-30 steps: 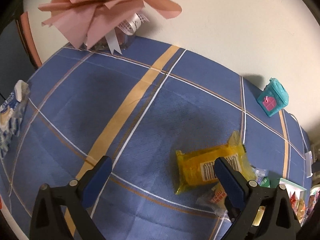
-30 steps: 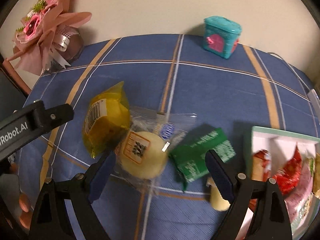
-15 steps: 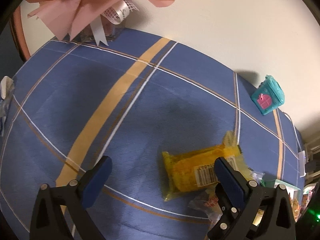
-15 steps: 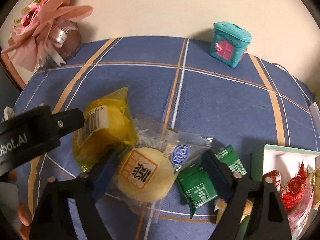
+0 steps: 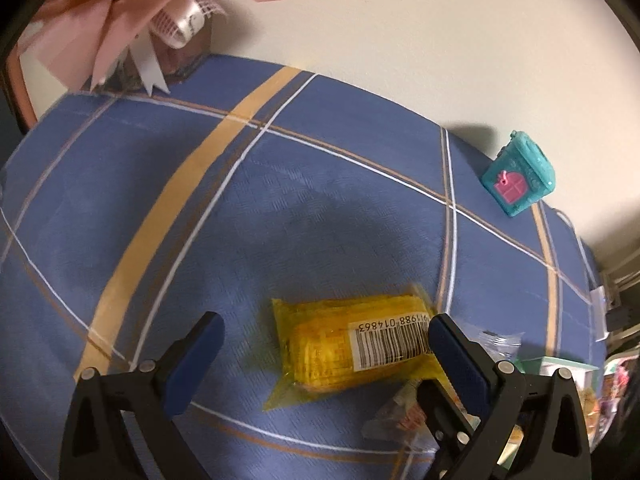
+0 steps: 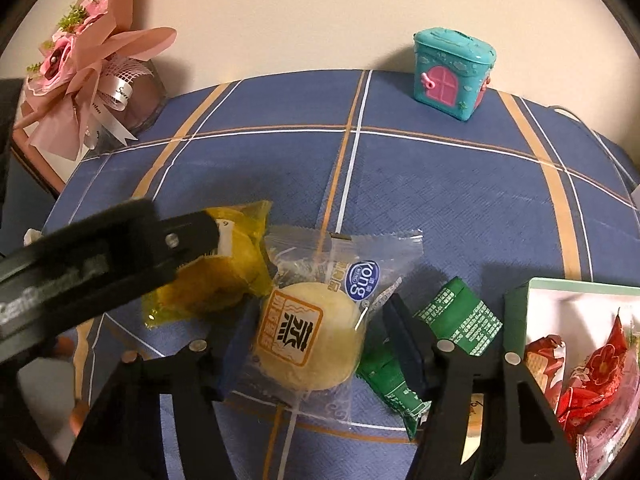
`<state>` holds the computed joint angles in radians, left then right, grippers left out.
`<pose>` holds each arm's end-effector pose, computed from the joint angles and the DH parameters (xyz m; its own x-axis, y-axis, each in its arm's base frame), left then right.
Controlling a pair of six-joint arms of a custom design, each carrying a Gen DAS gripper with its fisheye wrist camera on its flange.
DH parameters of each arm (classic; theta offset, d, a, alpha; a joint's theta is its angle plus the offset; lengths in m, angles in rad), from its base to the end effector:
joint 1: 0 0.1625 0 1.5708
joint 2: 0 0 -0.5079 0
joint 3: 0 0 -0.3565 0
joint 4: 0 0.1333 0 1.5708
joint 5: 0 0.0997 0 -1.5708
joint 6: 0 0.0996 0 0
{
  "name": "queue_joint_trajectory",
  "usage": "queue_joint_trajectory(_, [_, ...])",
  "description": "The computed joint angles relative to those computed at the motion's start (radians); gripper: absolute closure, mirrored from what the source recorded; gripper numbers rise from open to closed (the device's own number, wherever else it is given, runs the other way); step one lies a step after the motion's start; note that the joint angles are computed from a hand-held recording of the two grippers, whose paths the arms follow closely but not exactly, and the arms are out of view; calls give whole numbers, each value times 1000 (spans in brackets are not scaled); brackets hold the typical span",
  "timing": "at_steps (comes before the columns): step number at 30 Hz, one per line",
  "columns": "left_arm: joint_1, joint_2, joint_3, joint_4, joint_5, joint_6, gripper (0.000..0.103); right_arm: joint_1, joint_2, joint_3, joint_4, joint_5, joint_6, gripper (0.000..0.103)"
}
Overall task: Organize snacks
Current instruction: 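Grasp the yellow bread packet with the left tool while the right tool grasps the cream bun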
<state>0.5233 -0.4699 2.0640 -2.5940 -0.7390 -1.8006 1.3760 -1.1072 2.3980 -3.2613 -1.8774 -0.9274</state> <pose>-0.3229 -0.4252 -0.0743 -0.7118 -0.5878 -0.3845 -0.1569 0.6667 -0.7287 0.0133 -0.4658 0.2255 -0.6901 -0.5432 0.4781 -0.6232 0.7820 -0.0110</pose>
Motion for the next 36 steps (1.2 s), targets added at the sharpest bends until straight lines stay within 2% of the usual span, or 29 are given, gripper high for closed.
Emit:
queue_joint_trajectory(4, [7, -9, -22, 125, 2, -73, 0, -2, -1, -4, 12, 3, -1, 38])
queue_joint_trajectory(8, [7, -21, 12, 112, -15, -127, 0, -3, 0, -7, 21, 4, -1, 38])
queue_joint_trajectory(11, [1, -38, 11, 215, -36, -236, 0, -2, -2, -9, 28, 0, 2, 38])
queue_joint_trajectory(17, [-4, -63, 59, 220, -71, -327, 0, 1, -4, -12, 56, -10, 6, 42])
queue_joint_trajectory(24, [1, -30, 131, -111, -76, -197, 1, 4, -7, -8, 63, -18, 2, 44])
queue_joint_trajectory(27, [4, -3, 154, -269, -91, -150, 7, 7, -9, -9, 71, -20, 2, 47])
queue_joint_trajectory(29, [0, 4, 157, -298, -92, -154, 8, 7, -10, -7, 74, -20, 1, 48])
queue_joint_trajectory(31, [-5, 7, 160, -324, -95, -155, 16, 5, -13, -8, 81, -21, 4, 48])
queue_joint_trajectory(35, [-19, 33, 199, -473, -86, -195, 27, 0, -19, -9, 92, -18, 12, 48])
queue_joint_trajectory(36, [-26, 46, 212, -532, -76, -204, 36, -1, -21, -9, 95, -18, 13, 49])
